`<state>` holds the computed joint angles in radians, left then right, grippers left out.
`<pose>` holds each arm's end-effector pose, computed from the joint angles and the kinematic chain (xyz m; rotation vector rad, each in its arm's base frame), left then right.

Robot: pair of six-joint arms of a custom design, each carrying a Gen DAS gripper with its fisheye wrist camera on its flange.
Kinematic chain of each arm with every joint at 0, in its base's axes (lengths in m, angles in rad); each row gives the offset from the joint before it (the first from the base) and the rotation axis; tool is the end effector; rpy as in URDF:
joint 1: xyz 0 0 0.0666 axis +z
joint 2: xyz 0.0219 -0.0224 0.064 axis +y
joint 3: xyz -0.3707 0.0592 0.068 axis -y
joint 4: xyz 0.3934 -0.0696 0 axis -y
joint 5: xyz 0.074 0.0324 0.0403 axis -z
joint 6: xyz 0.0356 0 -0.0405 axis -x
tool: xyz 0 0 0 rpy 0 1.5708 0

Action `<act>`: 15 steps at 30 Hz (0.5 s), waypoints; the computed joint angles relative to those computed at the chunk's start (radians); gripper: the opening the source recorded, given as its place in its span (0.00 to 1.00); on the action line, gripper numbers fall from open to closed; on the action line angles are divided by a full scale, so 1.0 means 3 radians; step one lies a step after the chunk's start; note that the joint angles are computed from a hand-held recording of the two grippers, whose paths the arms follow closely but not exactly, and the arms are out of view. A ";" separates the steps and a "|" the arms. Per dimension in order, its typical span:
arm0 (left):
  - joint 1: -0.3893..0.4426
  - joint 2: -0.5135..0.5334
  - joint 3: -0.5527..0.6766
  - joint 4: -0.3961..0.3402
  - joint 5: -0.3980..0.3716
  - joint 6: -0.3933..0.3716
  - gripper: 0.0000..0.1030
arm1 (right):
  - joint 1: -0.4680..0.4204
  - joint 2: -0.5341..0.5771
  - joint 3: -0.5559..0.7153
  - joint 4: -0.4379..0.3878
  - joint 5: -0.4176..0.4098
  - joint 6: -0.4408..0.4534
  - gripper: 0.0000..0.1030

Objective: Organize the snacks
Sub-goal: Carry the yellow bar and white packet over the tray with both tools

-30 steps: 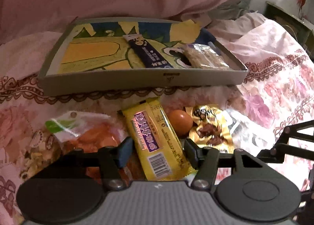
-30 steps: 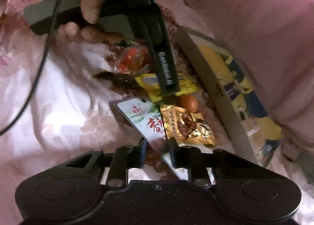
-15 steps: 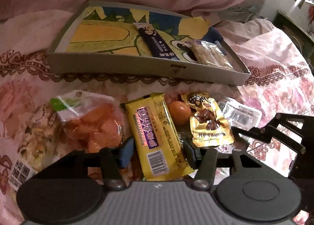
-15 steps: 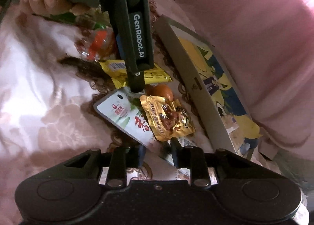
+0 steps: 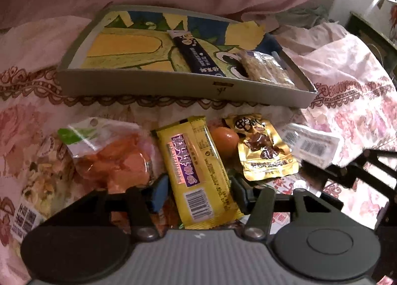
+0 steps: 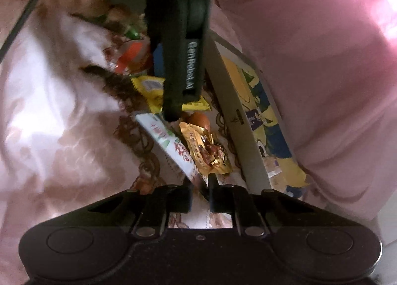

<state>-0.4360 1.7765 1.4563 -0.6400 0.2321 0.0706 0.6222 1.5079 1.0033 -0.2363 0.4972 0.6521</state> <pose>0.5400 -0.2611 0.2666 0.5585 2.5045 -0.4919 0.4070 0.2705 0.2434 -1.1399 1.9645 -0.5878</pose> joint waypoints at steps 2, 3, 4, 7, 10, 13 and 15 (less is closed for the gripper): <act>-0.0004 -0.0036 -0.0025 -0.0021 -0.0026 0.0030 0.57 | 0.0031 -0.0059 -0.0041 -0.0019 0.0060 0.0007 0.09; -0.0004 -0.0058 -0.0041 -0.0033 -0.0022 0.0041 0.57 | 0.0045 -0.0093 -0.0058 -0.0033 0.0094 -0.0002 0.09; -0.0005 -0.0086 -0.0066 -0.0040 -0.0014 0.0057 0.57 | 0.0053 -0.0110 -0.0069 -0.0034 0.0122 0.0000 0.08; -0.0004 -0.0169 -0.0143 -0.0032 0.0001 0.0094 0.57 | 0.0083 -0.0164 -0.0115 0.0001 0.0241 0.0063 0.08; 0.0003 -0.0273 -0.0237 0.0012 0.0049 0.0126 0.57 | 0.0088 -0.0211 -0.0147 0.0043 0.0333 0.0119 0.02; -0.0004 -0.0384 -0.0331 0.0065 0.0110 0.0135 0.57 | 0.0104 -0.0273 -0.0184 0.0097 0.0449 0.0155 0.02; -0.0022 -0.0434 -0.0370 0.0080 0.0103 0.0121 0.57 | 0.0103 -0.0304 -0.0190 0.0087 0.0484 0.0119 0.02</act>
